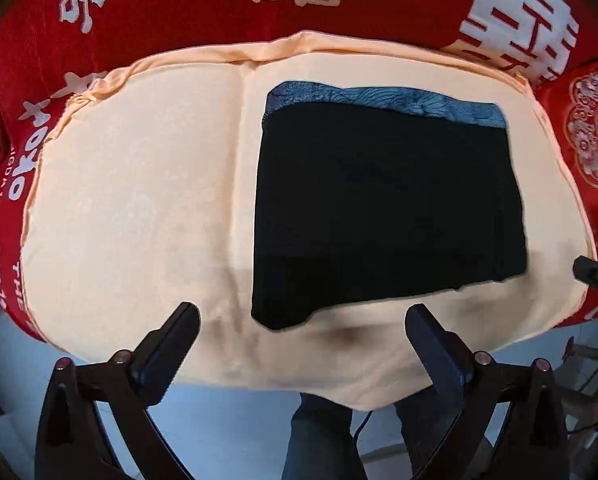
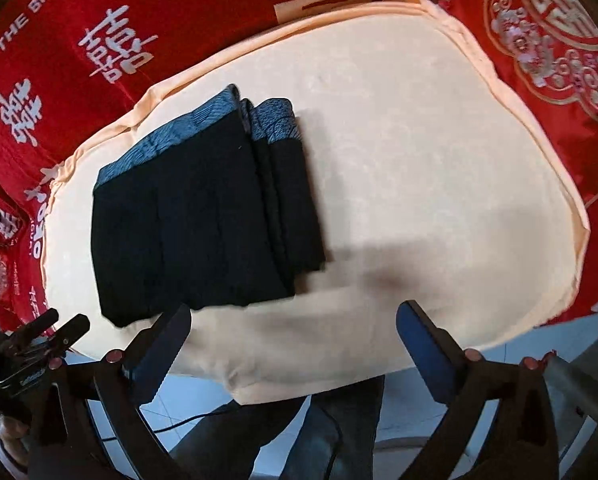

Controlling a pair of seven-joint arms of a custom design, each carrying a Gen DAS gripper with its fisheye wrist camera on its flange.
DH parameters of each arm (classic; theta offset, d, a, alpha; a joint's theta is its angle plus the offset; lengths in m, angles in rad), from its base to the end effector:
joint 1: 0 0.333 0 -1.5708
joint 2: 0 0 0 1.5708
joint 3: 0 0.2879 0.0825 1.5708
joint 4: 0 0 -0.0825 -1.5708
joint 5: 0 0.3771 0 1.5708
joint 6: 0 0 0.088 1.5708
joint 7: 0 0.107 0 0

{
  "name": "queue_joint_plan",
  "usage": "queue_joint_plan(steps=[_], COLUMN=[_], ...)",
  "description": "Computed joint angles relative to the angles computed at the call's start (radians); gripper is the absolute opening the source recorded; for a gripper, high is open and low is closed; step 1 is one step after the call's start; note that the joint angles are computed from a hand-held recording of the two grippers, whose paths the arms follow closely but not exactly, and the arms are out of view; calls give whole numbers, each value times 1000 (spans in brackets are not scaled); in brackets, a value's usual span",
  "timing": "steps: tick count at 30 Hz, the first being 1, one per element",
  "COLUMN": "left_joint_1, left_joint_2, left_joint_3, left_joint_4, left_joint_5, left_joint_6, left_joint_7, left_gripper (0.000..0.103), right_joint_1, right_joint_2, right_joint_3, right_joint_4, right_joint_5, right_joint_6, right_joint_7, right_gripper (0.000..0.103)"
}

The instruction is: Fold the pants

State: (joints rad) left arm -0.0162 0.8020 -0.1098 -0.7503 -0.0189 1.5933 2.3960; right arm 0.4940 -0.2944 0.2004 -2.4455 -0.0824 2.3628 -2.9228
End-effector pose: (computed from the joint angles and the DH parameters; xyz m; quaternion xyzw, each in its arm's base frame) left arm 0.7293 -0.0596 0.4620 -0.3210 0.9455 -0.0536 0.0002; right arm 0.3578 0.2970 0.4060 -0.2581 0.9588 -0.0098 0.1182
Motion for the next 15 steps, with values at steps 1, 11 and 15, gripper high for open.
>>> queue_joint_plan(steps=[1, 11, 15], left_joint_1=[6, 24, 35], left_joint_2=[-25, -194, -275], left_joint_3=[-2, 10, 10], left_joint_4=[-23, -212, -318], left_joint_5=[-2, 9, 8], left_joint_6=[-5, 72, 134], left_joint_7=[12, 31, 64], left_gripper=[103, 103, 103], right_joint_1=[3, 50, 64], right_joint_2=[6, 170, 209], right_joint_3=[7, 24, 30], right_joint_4=[21, 326, 394], right_joint_5=[-3, 31, 25], right_joint_6=[-24, -320, -332], right_joint_7=[4, -60, -52], right_gripper=[102, 102, 102])
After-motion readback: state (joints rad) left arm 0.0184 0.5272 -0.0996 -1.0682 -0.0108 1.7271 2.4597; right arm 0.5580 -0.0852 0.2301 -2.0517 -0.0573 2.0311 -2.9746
